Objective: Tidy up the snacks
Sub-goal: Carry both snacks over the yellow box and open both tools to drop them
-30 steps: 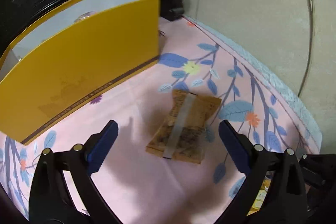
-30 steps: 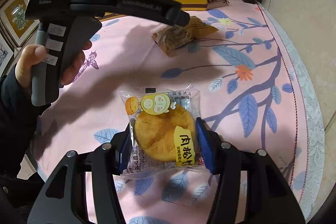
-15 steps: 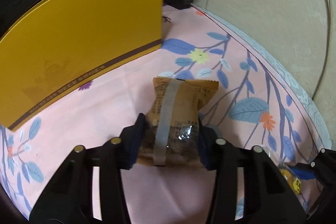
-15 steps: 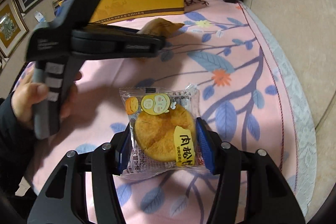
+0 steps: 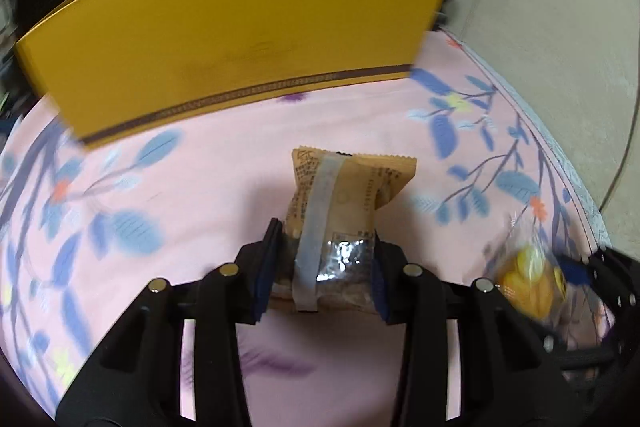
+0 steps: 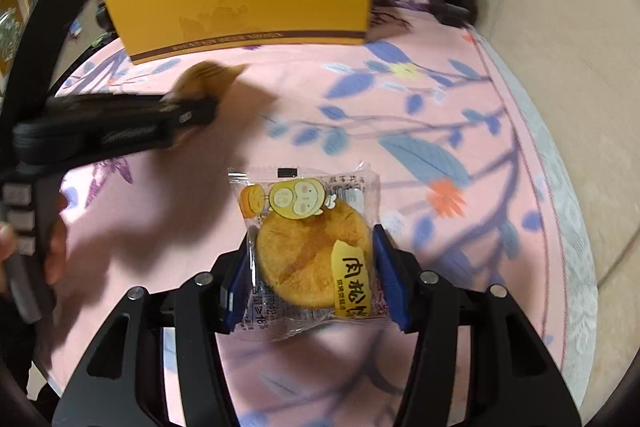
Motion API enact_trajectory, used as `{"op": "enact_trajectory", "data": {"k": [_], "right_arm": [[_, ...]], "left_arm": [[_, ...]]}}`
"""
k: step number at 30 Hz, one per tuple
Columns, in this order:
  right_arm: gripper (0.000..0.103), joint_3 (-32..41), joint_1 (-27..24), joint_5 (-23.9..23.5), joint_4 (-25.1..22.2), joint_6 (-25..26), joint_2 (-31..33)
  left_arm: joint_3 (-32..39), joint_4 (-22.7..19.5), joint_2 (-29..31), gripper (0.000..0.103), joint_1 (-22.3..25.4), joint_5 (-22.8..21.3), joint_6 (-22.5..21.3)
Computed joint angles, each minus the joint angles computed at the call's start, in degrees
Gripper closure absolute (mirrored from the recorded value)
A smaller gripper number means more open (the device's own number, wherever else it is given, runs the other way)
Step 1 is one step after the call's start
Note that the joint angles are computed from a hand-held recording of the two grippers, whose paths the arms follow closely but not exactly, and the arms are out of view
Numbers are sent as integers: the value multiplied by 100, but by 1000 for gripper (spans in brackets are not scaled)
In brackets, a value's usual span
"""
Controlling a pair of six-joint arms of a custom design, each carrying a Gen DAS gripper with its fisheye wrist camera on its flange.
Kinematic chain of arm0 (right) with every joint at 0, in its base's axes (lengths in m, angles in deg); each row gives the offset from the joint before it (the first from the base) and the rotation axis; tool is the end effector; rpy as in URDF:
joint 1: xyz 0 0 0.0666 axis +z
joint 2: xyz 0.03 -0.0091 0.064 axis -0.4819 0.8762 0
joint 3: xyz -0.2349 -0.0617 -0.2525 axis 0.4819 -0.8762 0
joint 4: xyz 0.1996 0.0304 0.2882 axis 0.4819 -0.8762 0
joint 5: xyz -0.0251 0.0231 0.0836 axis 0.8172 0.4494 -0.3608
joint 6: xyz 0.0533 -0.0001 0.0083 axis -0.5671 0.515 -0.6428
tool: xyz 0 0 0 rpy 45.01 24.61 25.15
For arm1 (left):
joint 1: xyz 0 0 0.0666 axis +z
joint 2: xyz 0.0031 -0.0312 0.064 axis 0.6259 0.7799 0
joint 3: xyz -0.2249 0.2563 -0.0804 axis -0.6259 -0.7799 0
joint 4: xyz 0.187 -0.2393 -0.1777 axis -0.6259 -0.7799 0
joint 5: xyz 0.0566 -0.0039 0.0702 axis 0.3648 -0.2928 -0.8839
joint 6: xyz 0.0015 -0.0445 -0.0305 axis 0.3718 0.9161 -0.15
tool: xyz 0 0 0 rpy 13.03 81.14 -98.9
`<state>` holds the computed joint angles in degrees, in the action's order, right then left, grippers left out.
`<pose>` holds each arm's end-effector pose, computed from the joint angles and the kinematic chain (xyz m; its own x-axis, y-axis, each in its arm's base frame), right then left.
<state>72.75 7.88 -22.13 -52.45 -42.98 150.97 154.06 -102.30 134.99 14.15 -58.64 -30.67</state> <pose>0.3909 0.2724 0.2450 -0.7960 0.1090 -0.5954 0.1310 0.9914 0.0064 0.5435 -0.2580 0.2640 -0.6889 0.4286 -0.5846 0.5954 0.7945 -0.1191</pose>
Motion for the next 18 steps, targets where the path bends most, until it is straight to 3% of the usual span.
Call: {"op": "enact_trajectory", "data": {"k": [4,9,18], "right_arm": [[47,487,123,50,61,291,189],[47,1145,147,61,-57,496,397],[47,2265,19,6,-488,1030,565]], "left_arm": [[-629,119,-529,63,388,14,108],[-881,128,-962,63,698,-49,157],[211,-334,-859,63,807,-213,296]]}}
